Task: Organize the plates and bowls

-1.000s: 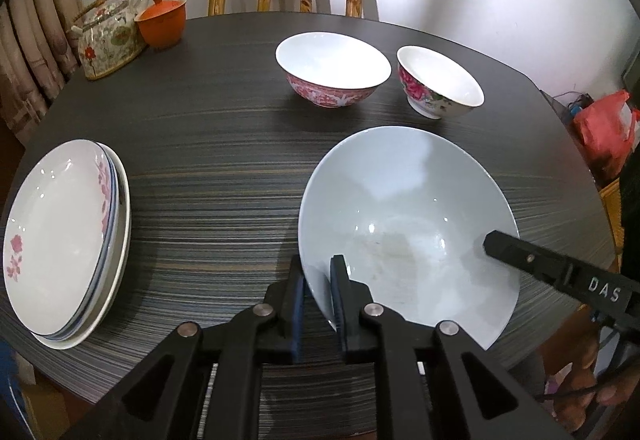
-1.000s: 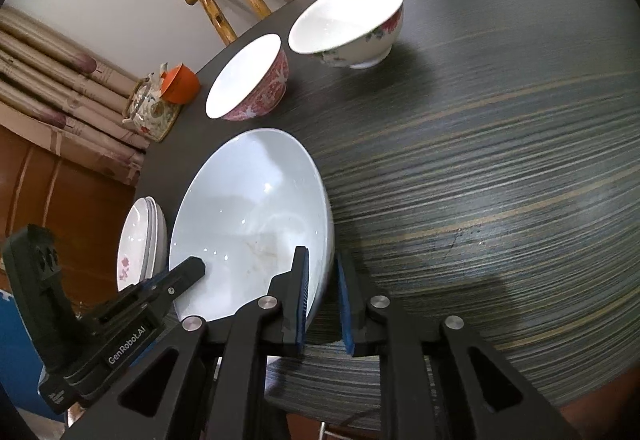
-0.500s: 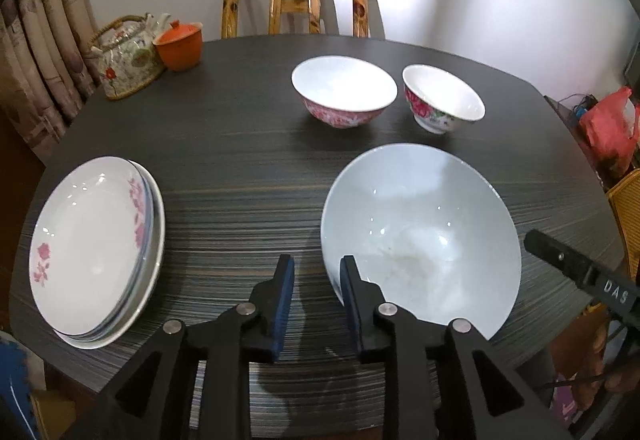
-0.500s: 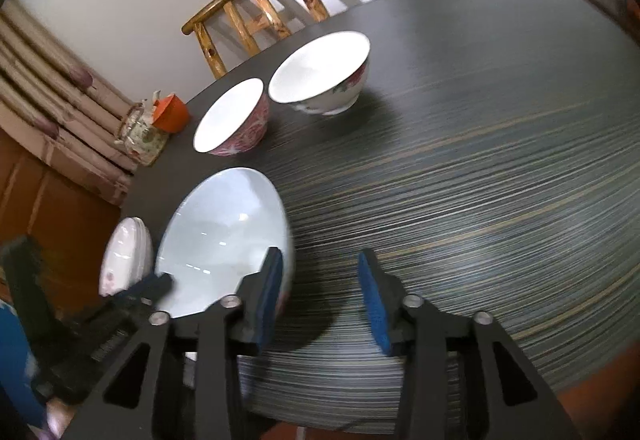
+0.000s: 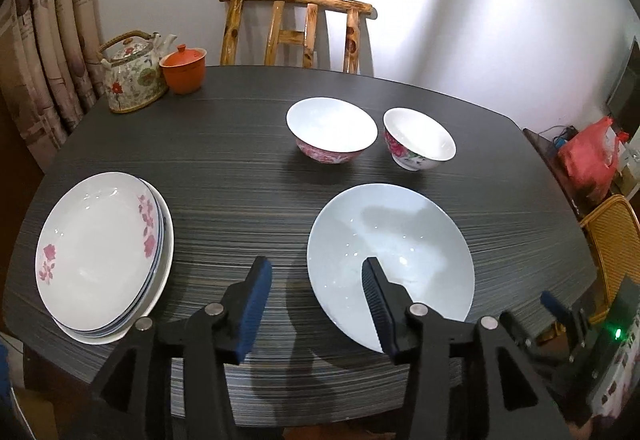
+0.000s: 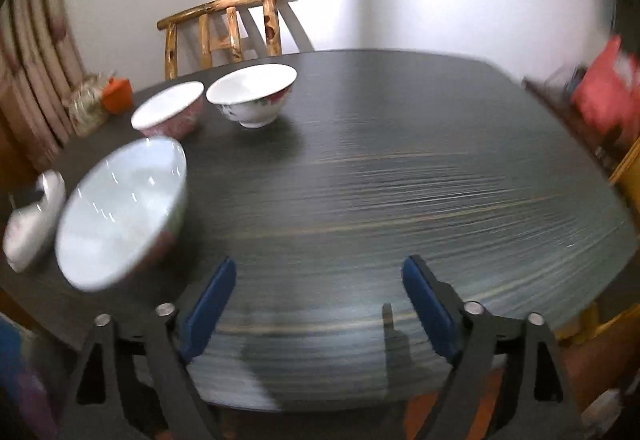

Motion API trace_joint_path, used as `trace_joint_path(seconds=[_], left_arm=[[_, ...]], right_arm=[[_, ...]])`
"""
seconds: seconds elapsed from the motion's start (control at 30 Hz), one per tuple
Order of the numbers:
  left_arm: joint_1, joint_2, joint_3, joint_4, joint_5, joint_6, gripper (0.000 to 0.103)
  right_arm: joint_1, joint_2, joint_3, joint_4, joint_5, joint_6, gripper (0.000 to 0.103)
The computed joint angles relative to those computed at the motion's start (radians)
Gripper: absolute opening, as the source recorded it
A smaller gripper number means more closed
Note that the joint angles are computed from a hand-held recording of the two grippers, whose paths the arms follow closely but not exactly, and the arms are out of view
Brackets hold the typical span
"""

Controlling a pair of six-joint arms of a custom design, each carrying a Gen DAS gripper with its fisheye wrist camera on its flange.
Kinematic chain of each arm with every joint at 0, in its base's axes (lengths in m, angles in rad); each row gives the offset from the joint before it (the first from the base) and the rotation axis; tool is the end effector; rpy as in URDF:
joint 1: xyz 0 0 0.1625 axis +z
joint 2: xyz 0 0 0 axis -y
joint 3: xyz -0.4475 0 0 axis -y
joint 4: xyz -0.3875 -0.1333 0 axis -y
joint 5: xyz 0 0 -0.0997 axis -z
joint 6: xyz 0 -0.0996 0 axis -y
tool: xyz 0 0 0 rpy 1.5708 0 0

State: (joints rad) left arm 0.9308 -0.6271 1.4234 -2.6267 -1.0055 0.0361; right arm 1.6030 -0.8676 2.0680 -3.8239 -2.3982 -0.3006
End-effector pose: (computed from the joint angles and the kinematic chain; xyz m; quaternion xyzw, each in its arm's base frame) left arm -0.2990 -0.7141 0.0924 0.2818 0.9103 -0.2009 0.2271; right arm 0.0773 -0.5354 0.1959 -0.0680 -0.8142 0.4094 0.4060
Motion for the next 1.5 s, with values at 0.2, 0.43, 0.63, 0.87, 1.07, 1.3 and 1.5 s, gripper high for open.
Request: trace_joint_path(seconds=[0.2, 0.43, 0.63, 0.87, 1.07, 1.3, 1.5], left_arm=[[0.001, 0.0, -0.017, 0.028, -0.037, -0.009, 0.048], [-0.007, 0.009, -0.033, 0.037, -0.014, -0.036, 0.068], [-0.013, 0.021, -0.067, 0.021, 0.018, 0.06, 0.068], [0.026, 0.051, -0.223, 0.151, -0.091, -0.061, 0.068], [0.052, 0.149, -0.454, 0.347, -0.079, -0.148, 0.068], [0.055, 0.262, -0.637, 0.433, 0.011, -0.042, 0.068], [0.089, 0.391, -0.888, 0.607, -0.018, -0.097, 0.068]], right_arm=[[-0.009, -0.026, 0.086, -0.11, 0.104, -0.031, 0.096], [-0.008, -0.053, 0.163, -0.236, 0.191, -0.018, 0.103], [-0.03, -0.132, 0.168, 0.009, 0.201, 0.11, 0.102], [-0.035, -0.322, 0.087, 0.356, 0.482, 0.203, 0.101], [-0.026, -0.309, -0.112, 0.621, 0.639, 0.285, 0.074], [-0.058, -0.188, -0.363, 0.896, 0.741, 0.425, 0.046], [-0.078, -0.103, -0.487, 1.022, 0.757, 0.522, 0.046]])
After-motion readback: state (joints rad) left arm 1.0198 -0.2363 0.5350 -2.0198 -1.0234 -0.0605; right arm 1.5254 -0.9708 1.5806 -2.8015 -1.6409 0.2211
